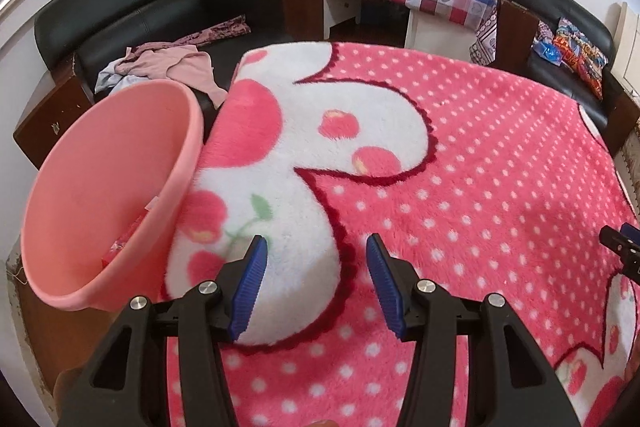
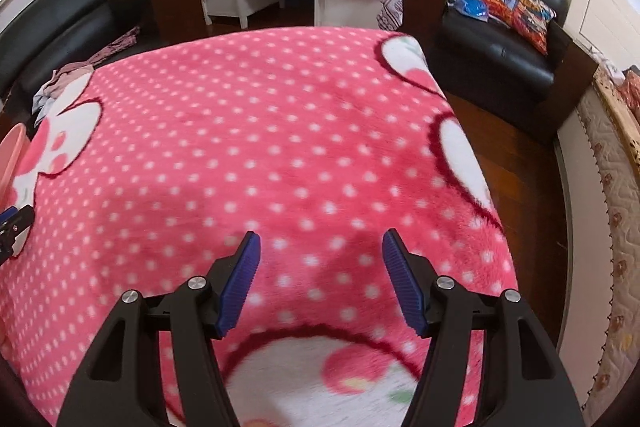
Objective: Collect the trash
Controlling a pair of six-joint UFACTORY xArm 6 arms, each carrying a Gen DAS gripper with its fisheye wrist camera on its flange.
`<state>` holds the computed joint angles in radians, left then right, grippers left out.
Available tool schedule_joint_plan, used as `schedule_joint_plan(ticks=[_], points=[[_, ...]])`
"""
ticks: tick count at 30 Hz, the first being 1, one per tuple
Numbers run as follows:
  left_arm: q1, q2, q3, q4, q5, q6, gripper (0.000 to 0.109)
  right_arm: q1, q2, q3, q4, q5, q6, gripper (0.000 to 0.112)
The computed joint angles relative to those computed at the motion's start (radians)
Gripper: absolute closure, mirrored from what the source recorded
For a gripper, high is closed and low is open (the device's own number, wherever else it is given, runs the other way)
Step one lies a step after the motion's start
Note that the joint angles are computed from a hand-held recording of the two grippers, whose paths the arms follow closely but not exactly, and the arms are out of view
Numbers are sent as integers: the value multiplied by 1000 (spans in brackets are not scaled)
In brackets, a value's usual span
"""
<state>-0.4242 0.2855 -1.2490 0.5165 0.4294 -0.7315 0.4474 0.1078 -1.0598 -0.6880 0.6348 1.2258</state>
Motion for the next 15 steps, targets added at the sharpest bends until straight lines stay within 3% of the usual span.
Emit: schedule_joint_plan(ticks=[7,9,11,15], points=[[-4,21,-18,57,12,-52,55,-12,-7,22,-6,-46,-7,46],[-5,23,-24,80,29,-79,48,-27,-8,28,-1,-64,-23,46],[-1,26,-27,94,43,-116,35,-27,-15,34,1,-65,-33,46],[7,28,-24,79,30,-111,33,-44,-43,72,15,-107,-50,46]])
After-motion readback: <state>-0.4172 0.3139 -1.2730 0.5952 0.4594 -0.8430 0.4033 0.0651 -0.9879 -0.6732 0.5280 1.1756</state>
